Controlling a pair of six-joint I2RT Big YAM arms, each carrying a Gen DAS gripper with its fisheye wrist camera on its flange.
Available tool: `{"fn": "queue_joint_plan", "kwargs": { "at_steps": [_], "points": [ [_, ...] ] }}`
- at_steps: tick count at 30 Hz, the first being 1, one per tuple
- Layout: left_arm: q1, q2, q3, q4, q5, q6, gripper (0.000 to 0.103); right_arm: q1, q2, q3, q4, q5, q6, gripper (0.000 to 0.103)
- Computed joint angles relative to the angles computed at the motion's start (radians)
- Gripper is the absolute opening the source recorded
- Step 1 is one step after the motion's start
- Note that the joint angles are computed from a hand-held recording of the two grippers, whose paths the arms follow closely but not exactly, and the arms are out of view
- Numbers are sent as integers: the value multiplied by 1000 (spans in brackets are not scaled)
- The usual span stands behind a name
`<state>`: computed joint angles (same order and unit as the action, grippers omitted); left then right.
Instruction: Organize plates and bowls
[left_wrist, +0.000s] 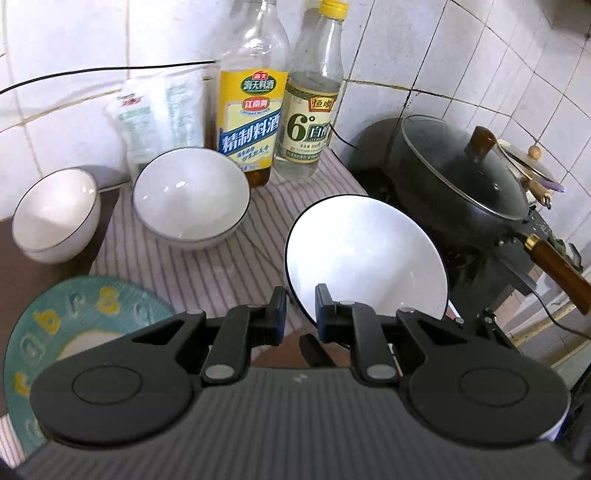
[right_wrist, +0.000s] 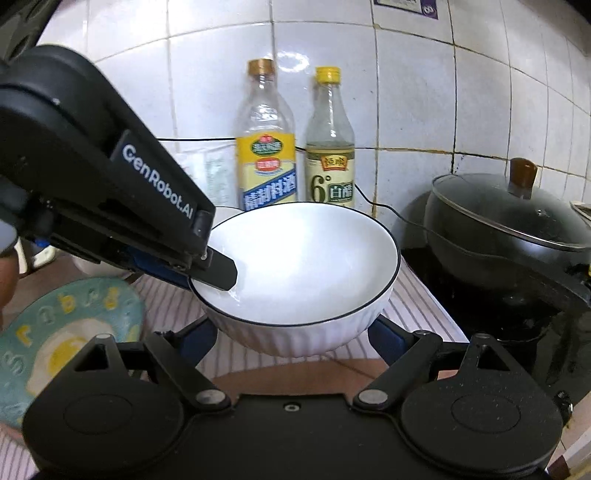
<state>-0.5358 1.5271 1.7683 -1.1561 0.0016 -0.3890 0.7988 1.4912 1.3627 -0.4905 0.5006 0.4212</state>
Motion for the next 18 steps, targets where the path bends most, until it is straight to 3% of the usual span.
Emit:
{"fn": "queue_joint_plan", "kwargs": {
  "at_steps": [7, 18],
  "points": [
    [-11, -50, -49, -28, -4, -13, 14, 40, -34, -42, -1, 25, -27, 92],
    [-16, -62, -115, -51, -8, -27, 15, 41, -32, -92, 15, -44, -22, 92]
  ]
}}
